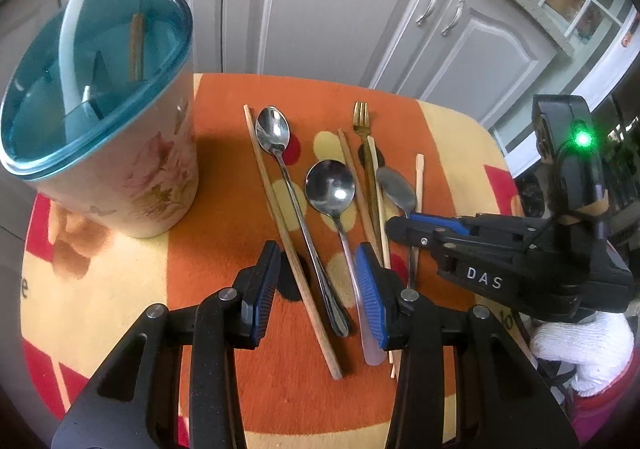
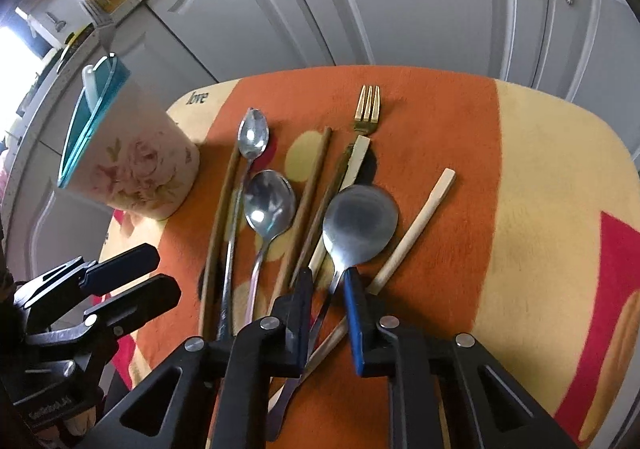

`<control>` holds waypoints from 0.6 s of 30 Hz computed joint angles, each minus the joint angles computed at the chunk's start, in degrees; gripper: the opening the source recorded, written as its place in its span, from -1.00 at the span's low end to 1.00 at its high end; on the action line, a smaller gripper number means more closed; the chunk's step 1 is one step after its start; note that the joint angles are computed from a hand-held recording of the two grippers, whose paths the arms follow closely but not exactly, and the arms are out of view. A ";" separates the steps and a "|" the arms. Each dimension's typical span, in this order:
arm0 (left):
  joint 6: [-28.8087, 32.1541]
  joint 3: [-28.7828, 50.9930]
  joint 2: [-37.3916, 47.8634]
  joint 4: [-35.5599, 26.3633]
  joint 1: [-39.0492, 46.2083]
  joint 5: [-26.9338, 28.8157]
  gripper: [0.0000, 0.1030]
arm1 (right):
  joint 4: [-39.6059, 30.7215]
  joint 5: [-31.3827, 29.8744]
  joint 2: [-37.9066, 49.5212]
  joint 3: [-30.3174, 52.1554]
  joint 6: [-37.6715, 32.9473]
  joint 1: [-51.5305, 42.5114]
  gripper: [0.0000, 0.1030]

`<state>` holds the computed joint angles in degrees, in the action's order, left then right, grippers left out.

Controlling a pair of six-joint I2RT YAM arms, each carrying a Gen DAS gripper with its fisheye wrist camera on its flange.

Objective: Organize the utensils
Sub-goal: 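Move both open grippers back over the remaining utensils, then close the right gripper on a silver spoon while the left gripper grasps a large silver spoon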

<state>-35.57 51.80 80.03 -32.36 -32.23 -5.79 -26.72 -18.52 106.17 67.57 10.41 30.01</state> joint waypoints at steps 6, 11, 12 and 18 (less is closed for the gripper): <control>-0.51 2.53 4.30 -0.13 -0.63 -0.25 -0.26 | 3.45 -1.69 -1.41 -2.35 0.69 -1.87 -0.88; -0.68 5.88 9.72 -0.53 -0.91 -0.03 -0.26 | 3.73 -3.10 -4.42 -6.08 -0.90 -5.44 -0.93; -0.68 6.54 10.86 -0.51 -0.90 0.41 -0.26 | 3.60 -3.48 -4.93 -6.77 -1.12 -6.34 -0.93; 0.96 11.82 17.28 -3.38 -2.25 -2.43 -0.55 | 2.80 -6.06 -6.62 -8.72 -2.94 -8.51 -0.93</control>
